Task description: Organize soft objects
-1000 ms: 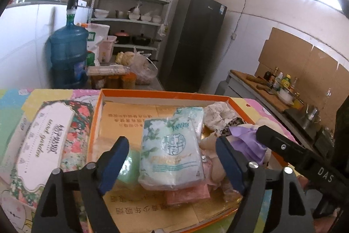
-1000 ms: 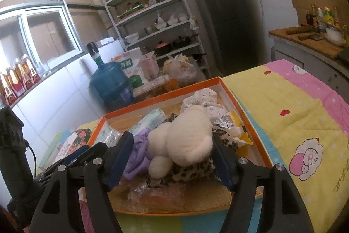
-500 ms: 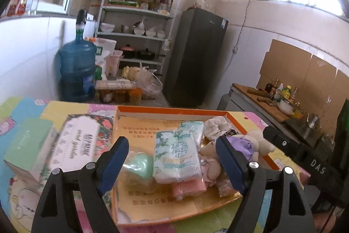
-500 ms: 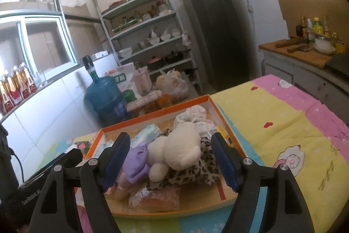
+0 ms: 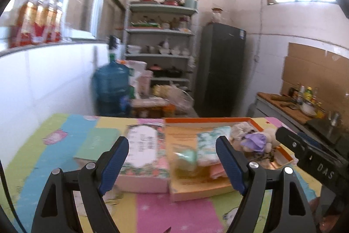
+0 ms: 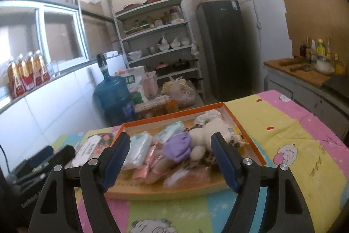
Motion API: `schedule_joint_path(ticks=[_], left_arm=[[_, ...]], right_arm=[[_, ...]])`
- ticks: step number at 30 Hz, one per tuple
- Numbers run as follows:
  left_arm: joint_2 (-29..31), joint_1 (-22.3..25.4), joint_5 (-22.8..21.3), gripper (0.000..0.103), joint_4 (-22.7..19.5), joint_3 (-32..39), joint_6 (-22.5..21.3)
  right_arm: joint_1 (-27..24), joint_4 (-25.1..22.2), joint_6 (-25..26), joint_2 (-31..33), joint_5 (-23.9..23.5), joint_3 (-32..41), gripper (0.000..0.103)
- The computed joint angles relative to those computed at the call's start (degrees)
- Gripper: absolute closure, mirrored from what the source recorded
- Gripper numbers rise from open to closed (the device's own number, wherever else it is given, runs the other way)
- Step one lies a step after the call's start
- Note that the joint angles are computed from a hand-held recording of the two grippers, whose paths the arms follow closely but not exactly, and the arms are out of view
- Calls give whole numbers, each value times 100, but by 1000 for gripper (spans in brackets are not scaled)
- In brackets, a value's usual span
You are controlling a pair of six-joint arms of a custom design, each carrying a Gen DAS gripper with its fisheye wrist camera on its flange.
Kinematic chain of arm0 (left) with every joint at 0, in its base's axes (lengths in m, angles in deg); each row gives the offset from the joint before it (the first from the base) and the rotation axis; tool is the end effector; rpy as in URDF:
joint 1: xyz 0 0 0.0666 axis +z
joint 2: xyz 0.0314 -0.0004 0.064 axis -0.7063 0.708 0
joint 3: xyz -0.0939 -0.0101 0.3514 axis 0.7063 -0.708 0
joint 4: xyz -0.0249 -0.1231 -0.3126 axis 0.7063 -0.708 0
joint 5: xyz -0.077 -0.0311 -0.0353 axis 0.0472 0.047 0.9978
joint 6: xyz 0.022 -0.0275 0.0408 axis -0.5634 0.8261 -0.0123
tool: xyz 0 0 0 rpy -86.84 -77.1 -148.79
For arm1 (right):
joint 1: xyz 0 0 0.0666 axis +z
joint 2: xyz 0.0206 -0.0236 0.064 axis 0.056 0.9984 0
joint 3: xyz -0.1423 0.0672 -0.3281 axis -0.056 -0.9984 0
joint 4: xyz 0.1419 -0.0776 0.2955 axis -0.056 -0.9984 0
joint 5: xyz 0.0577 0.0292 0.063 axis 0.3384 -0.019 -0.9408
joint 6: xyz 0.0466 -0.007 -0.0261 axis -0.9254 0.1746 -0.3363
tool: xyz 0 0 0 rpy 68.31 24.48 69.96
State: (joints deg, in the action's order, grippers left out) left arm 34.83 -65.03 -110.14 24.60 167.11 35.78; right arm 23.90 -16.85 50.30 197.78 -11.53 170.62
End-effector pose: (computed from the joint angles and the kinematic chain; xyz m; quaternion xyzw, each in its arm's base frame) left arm 0.5292 -0.1748 0.5465 -0.1321 0.8229 0.0439 0.5509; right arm 0.5844 0.2232 0.5497 -0.0916 0.8342 0.1802 0.5130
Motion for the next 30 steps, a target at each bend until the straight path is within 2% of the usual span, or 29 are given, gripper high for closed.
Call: schedule_joint_path(ticks=[1,5,9,15,17,21,24,30], left_arm=[[-163,-29,-142,21,69,-206,-10],[-664,-56,-240,21,256,-827,-45],[-1231,-136,-468,21,462,-1512,-66],[-1842,-210,-442,21,488,-2148,39],[-2058,-286,-528,21,487,-2373,26],[-2392,-448,-775,21,336,-2695,108],[-2600,-645,-1151,21,163,-2889,257],[-3015,-983,-1474,21,-29,-3266,583]], right_arm=[[63,200,31,-244,78,-434,25],[309,757,151,-957,310,-1633,25],[579,1310,306,-1590,648,-2656,25],[949,2131,205,-2497,1185,-4052,25],[1079,2186,143,-2713,1417,-4339,25],[1250,2081,57,-3030,1575,-4719,25],[1406,2103,47,-3279,1773,-5003,25],[1704,2201,61,-3762,2200,-5556,25]])
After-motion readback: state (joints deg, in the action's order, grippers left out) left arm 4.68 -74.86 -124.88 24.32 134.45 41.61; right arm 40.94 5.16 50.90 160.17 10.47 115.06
